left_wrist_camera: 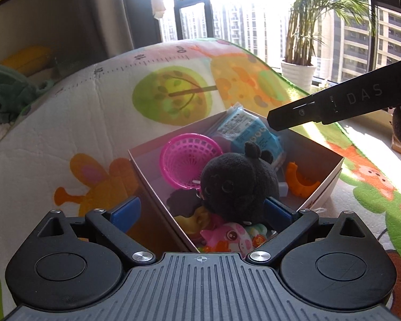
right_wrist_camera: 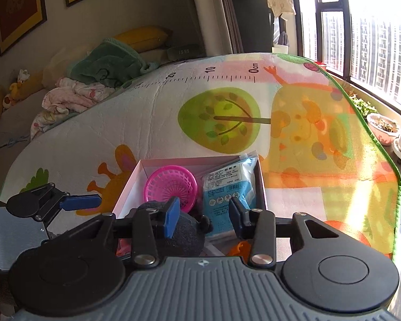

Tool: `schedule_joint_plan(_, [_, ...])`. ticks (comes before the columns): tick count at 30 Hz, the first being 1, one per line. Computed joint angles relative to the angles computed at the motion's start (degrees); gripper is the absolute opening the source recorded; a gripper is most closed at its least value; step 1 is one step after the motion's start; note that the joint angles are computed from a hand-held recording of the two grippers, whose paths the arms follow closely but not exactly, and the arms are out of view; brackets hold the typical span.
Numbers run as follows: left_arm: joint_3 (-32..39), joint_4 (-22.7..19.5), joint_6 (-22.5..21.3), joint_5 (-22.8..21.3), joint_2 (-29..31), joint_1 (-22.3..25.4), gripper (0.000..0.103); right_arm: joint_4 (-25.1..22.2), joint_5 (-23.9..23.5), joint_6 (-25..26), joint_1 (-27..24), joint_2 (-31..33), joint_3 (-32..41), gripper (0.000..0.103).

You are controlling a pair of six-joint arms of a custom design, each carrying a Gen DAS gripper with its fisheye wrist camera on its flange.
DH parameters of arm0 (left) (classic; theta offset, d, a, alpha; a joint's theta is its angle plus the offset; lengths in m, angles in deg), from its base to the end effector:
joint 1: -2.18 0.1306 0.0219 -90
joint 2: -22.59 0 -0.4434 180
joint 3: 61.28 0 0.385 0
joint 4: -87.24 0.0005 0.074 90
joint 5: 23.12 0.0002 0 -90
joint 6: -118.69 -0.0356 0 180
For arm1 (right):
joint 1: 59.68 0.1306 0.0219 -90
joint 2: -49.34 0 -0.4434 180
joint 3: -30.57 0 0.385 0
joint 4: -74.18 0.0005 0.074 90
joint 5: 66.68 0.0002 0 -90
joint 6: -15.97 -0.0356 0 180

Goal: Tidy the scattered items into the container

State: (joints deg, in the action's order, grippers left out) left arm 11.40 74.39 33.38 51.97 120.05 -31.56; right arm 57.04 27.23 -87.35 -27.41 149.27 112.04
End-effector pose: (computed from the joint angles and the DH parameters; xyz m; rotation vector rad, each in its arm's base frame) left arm 0.4329 -0.2787 0.3425 0.4145 2.1638 -0.0841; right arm 0.4687 0.2925 0.3815 -0.3263 2.1911 0.3713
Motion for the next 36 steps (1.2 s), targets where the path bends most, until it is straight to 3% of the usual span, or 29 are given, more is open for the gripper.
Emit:
schedule_joint_plan(5, [-3.6,1.8,5.4,-0.6,-4.1,1.0,0.101,-0.4,2.4,0.3,-0.4,4.0,4.6,0.036])
schedule_joint_plan(8, [-5.0,2.2,7.4,0.1,-5.8,1.7,0.101,-4.2,5.0,-1.1,-1.4,8.8,9.7,0.034])
schedule_joint_plan(11, [-6.4,3.0,7.9,0.0,-7.2,2.1,0.101,-10.7,2.0,-6.2,-2.3,12.7,13.9,0.031])
schedule_joint_plan(15, [-7.5,4.1,9.0,0.6,-7.9,3.0,0.102,-12.2,-1.6,-8.1,-2.4,12.8,14.2,0.033])
schedule_joint_plan(17, [-7.8,4.6,10.2,0.2,-7.6,3.3,0.103,-15.8,-0.1,-7.0,-2.2,14.0,16.1,0.035])
schedule_joint_plan(24, [-10.9,4.9,16.6,-0.7,-7.9,4.4,0.103,-18.2,4.5,-1.2,-0.7,14.8,18.4,0.039])
schedule_joint_plan(27, [-12.1,3.9,17.7,-0.8,-8.5,4.9,0.103,-13.6,7.4,2.6,0.5,12.0,15.9,0.039])
schedule_joint_plan(30, [-12.2,3.2,19.2,0.3,-8.5,5.5,0.103,-10.9,3.4,4.1,0.9,10.4,16.0,0.039])
schedule_joint_plan(32, [-12.3,3.9,19.5,1.0,-8.7,5.2,0.103,-13.5,1.6,2.8,1.2,12.0,19.3,0.038])
schedule_joint_plan(34, [-12.6,4.9,18.8,1.8,-9.2,4.9,0.103,-17.6,-0.5,1.5,1.4,15.1,23.7,0.030])
schedule_joint_plan(36, [-12.9,5.2,17.6,1.9,-9.9,4.5,0.103,-20.7,1.3,-0.6,1.9,18.1,27.4,0.030])
